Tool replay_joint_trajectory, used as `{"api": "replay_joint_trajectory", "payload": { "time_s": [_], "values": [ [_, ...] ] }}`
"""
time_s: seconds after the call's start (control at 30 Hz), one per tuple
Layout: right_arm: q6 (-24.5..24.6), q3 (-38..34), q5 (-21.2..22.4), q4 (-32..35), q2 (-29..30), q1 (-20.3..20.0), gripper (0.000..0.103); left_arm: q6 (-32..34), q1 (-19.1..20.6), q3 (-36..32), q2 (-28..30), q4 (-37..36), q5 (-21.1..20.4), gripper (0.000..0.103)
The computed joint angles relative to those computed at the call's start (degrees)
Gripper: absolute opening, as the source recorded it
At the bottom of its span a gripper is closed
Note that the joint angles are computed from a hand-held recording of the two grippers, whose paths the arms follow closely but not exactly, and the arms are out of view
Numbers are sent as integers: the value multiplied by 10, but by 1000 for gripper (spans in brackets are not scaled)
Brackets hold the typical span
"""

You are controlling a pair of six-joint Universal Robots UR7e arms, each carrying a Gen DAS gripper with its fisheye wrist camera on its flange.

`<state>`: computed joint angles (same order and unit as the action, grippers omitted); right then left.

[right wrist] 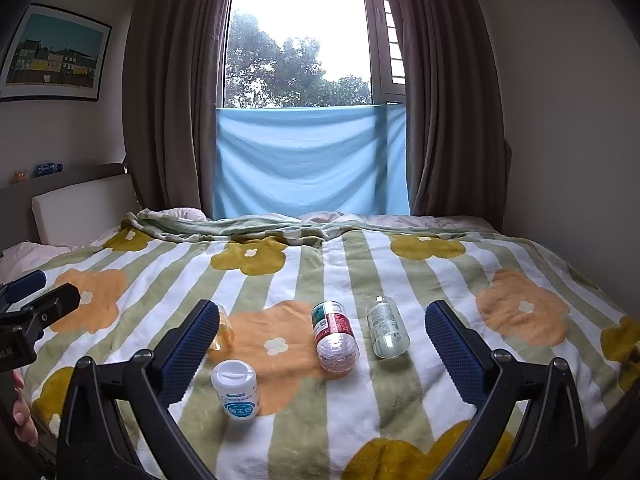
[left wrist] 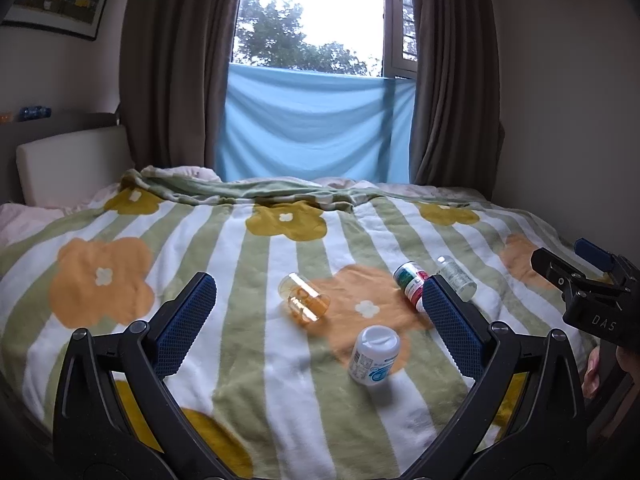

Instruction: Flip cup upside down

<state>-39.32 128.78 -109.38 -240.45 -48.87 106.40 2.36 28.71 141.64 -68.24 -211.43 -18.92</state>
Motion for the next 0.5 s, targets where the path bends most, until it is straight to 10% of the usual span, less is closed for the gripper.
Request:
{"api": "replay_joint_trajectory", "payload": {
  "time_s": [0.5],
  "values": [
    [-2, -1, -2, -1, 1, 2, 103, 33, 2, 0, 16, -30, 6, 103]
  ]
}}
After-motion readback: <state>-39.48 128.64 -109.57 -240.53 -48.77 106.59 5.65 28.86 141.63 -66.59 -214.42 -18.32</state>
